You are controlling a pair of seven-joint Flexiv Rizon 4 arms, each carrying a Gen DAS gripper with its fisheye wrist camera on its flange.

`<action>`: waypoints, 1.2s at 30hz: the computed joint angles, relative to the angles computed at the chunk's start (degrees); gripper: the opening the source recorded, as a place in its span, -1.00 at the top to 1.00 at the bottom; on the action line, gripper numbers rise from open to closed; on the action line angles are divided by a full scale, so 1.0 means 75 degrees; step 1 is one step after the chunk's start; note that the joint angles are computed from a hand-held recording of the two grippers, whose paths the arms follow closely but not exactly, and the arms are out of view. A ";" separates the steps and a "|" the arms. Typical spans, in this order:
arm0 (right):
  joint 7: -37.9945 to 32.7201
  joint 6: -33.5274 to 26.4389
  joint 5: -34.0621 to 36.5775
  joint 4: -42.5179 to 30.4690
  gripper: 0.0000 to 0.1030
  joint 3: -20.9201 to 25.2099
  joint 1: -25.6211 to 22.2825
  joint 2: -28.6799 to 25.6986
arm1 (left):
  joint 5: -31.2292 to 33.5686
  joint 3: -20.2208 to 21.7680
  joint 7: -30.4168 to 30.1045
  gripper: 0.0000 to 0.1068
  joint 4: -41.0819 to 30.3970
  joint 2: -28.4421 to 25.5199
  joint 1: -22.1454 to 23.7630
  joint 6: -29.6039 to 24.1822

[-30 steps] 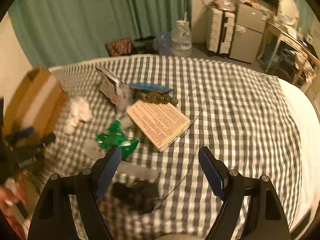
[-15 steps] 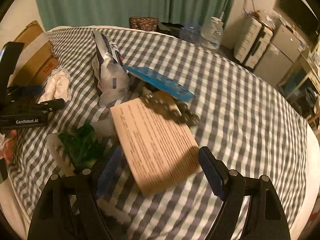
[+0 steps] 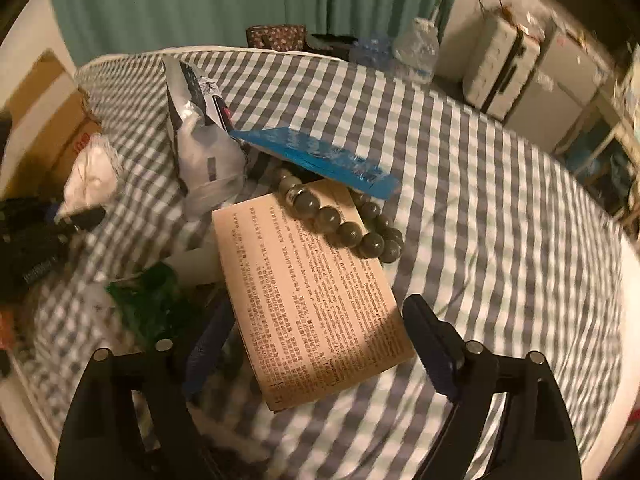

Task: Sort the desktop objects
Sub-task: 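Grasp the white lace cloth with the left tool while the right grasps the printed leaflet, then carry and drop the lace cloth into the box with the left tool while the right drops the leaflet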

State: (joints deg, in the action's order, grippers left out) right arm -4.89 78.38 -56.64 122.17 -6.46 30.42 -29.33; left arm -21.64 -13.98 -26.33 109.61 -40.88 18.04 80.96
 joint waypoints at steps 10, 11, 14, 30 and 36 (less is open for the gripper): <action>0.2416 0.1431 0.0088 0.1423 -0.55 -0.0615 0.0695 0.0966 | -0.0616 -0.1905 0.0840 0.71 0.1676 0.1346 0.1887 0.0333; 0.2858 0.1755 -0.0291 0.1591 -0.55 -0.1124 0.1030 0.1100 | -0.0853 -0.2236 0.1053 0.71 0.1879 0.1507 0.2176 0.0404; 0.4054 0.1928 -0.1465 0.1869 -0.54 -0.1966 0.1701 0.1615 | -0.1363 -0.2748 0.1593 0.71 0.2003 0.1811 0.2652 0.0291; 0.3431 -0.1275 -0.0116 0.1355 -0.52 0.0977 0.1114 0.3100 | -0.5134 -0.3464 0.4222 0.71 0.2606 0.3875 0.3687 -0.1251; 0.3166 -0.2196 -0.0209 0.0679 -0.52 0.1760 0.0945 0.3141 | -0.5494 -0.2848 0.4487 0.71 0.2416 0.4192 0.3457 -0.1861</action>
State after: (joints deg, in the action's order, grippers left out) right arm 18.85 61.91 -58.21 127.26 6.74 37.51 -5.77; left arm -62.84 -35.34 7.32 127.73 -9.44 43.97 67.01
